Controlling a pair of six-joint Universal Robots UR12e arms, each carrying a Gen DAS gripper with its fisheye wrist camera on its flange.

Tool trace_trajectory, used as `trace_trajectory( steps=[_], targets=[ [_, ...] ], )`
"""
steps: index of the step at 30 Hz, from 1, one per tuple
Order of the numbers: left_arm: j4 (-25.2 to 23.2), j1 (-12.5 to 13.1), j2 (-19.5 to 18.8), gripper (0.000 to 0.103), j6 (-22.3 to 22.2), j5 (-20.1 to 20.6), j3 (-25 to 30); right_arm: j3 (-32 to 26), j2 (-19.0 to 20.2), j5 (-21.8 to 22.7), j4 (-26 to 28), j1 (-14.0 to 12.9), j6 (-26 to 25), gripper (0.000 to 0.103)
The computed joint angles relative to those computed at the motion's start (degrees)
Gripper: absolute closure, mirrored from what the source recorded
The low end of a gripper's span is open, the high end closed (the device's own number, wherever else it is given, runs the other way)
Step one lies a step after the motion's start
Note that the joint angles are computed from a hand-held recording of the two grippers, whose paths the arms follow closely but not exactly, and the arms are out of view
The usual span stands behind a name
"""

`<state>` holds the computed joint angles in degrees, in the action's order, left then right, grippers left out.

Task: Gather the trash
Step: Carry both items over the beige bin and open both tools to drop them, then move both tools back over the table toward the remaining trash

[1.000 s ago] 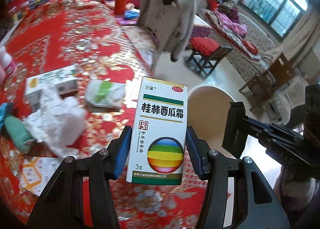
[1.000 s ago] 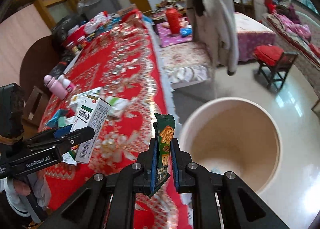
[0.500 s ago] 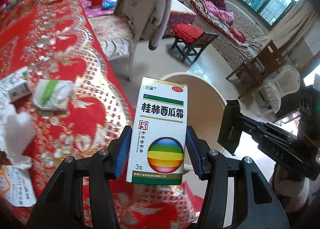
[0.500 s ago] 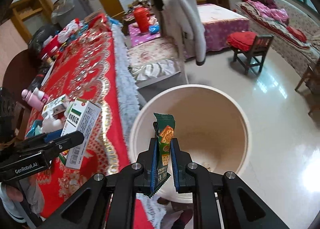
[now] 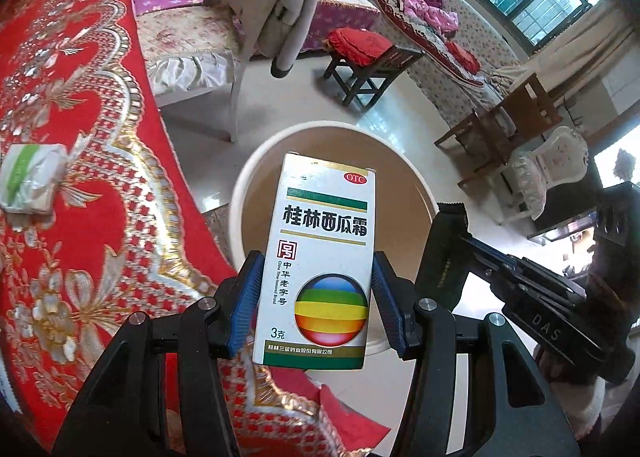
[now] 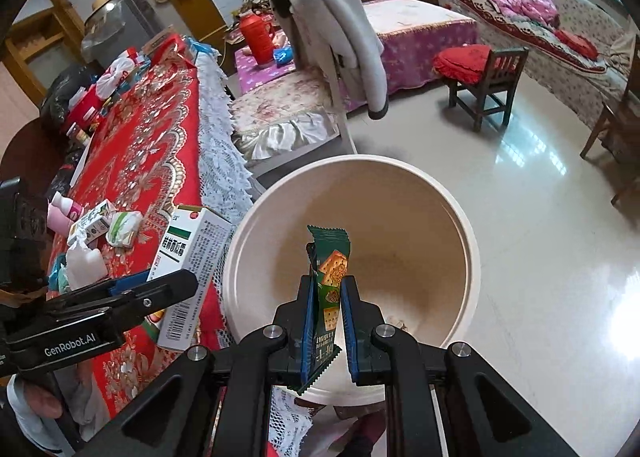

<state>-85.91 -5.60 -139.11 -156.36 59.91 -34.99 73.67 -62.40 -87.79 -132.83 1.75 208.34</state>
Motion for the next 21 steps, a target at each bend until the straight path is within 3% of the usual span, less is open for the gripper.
trace_trajectory(
  steps=[8,10,11,21],
  targets=[
    [-1.35,-0.37,-0.51,0.05,0.45,-0.94,0.67,0.11,0.23,-1.1,0.36,-0.08,-0.08,0.089],
    [-3.35,-0.27,-1.14,0.049,0.78,-2.02,1.9,-0.19,0.37,-1.63,0.88,0.02,-0.05,0.069],
    [-4.21,-0.14,-1.39,0.048,0.84,-2.72,2.39,-0.03,0.31,-1.56,0.49,0.0,-0.01,0.067],
    [-1.33,0.57,-0.62,0.045,-1.23,-2.46,1.38,-0.19,0.53,0.07,1.4,0.13,0.65,0.066]
  ],
)
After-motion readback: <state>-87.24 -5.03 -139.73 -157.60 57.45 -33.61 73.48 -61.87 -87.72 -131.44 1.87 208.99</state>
